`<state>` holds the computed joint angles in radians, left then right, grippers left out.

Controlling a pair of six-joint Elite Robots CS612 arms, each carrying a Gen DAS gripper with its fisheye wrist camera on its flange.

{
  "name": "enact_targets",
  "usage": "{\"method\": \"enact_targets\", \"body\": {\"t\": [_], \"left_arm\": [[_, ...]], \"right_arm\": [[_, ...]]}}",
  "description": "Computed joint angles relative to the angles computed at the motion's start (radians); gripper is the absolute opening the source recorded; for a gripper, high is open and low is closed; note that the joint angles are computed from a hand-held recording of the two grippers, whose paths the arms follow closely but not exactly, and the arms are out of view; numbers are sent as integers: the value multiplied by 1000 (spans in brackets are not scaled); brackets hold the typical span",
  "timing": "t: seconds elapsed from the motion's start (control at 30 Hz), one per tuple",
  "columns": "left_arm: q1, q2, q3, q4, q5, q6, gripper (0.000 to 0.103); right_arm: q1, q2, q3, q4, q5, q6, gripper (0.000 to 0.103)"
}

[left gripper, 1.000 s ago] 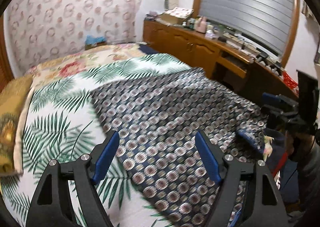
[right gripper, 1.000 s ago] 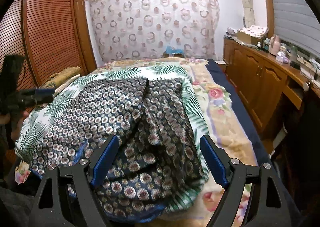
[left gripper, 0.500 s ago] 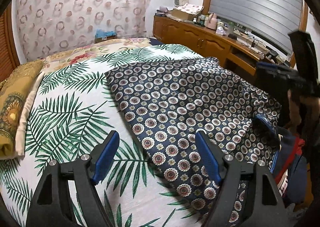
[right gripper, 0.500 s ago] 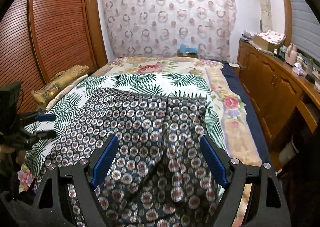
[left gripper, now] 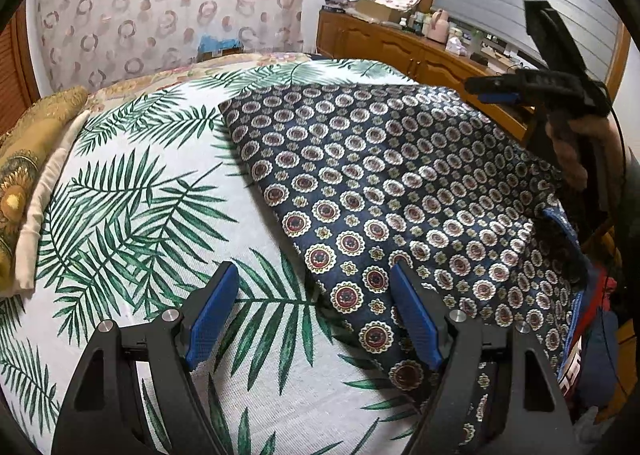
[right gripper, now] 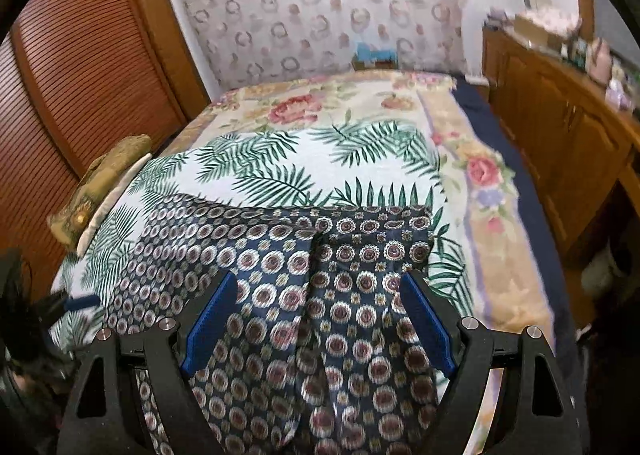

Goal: Fold small clothes

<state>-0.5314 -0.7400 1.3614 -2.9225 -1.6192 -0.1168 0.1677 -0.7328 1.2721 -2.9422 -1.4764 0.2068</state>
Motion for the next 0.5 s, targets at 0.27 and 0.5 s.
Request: {"method": "enact_targets", "body": {"t": [0.27,0.5], "left_arm": [[0,6,-2,0,4,2,79],[-2,6,1,-9,8,2,79]], "right_arm": [[-8,60,-117,139,22,24,79],[9,95,-182,181,37,-14,63]]}}
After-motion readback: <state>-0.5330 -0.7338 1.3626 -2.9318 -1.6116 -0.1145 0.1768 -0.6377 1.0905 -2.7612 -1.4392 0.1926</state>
